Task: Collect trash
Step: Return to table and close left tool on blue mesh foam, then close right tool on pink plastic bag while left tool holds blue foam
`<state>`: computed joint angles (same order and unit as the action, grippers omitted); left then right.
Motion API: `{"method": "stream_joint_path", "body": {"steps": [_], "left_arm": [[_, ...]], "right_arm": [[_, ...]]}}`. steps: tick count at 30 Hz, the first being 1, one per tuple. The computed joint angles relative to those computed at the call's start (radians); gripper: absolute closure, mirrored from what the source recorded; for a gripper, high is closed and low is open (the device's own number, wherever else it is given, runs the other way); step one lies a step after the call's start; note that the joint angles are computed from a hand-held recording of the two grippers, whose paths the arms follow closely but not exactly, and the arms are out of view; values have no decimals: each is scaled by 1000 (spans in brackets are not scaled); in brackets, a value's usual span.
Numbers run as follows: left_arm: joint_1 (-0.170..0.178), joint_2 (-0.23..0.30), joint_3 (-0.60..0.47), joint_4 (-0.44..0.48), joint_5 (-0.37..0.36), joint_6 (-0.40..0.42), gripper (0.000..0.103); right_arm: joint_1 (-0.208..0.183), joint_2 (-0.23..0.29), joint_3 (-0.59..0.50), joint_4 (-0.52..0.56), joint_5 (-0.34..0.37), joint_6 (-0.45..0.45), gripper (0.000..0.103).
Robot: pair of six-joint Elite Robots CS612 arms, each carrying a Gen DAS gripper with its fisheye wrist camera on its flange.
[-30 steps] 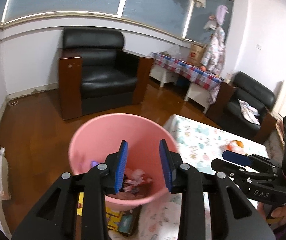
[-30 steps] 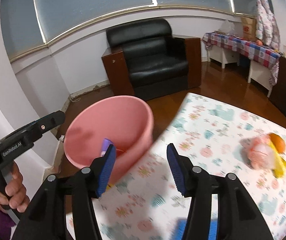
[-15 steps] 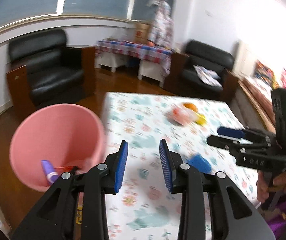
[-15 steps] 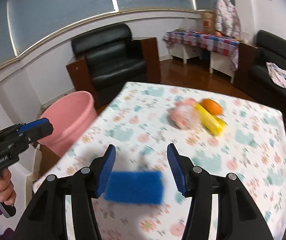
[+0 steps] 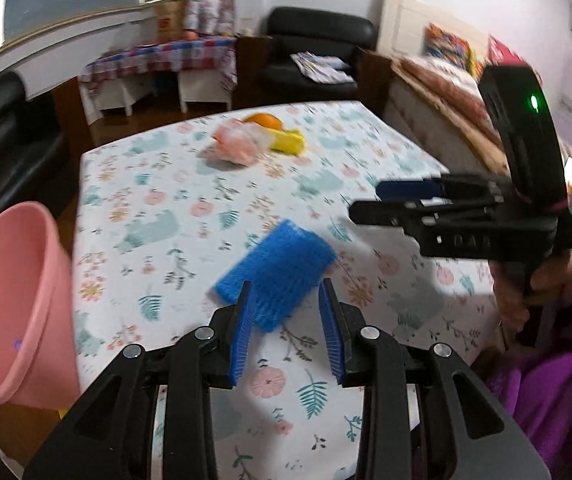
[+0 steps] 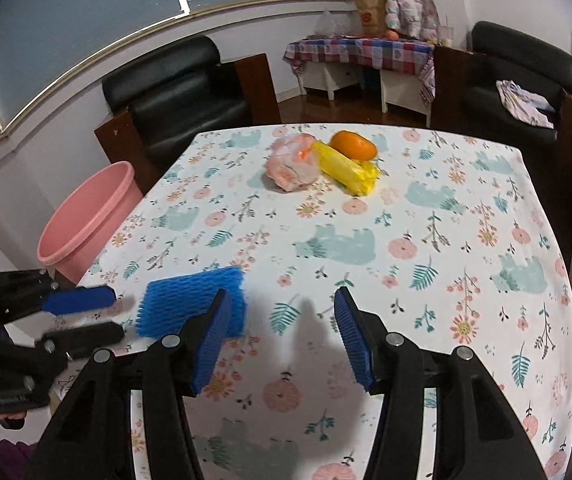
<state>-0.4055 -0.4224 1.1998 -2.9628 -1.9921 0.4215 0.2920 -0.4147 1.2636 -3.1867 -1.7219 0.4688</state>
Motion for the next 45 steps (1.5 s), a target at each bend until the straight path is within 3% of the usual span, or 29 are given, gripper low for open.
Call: {"method": "stream_joint_path", "body": {"steps": [12,23,26,28,39,45], "left_arm": [[-39,30,-58,124,113,180,70],[-48,55,-83,71,153,208,70],[-50,60,-82,36,177,209,89],[-41,63,-100,65,144,173,96],[-1,65,-140,32,38,-118,98],[12,66,-145,-10,9,-238,98]], "right_arm": [[-19,-3,8,-2,19,59,50],[-40,5,-16,15,47,52,50],[-43,13,-34,21,52,42,50],[-46,20,-49,28,59,38,50],[-67,93,-197,25,146,33,49],[-78,153,-321,88,176,63,45]]}}
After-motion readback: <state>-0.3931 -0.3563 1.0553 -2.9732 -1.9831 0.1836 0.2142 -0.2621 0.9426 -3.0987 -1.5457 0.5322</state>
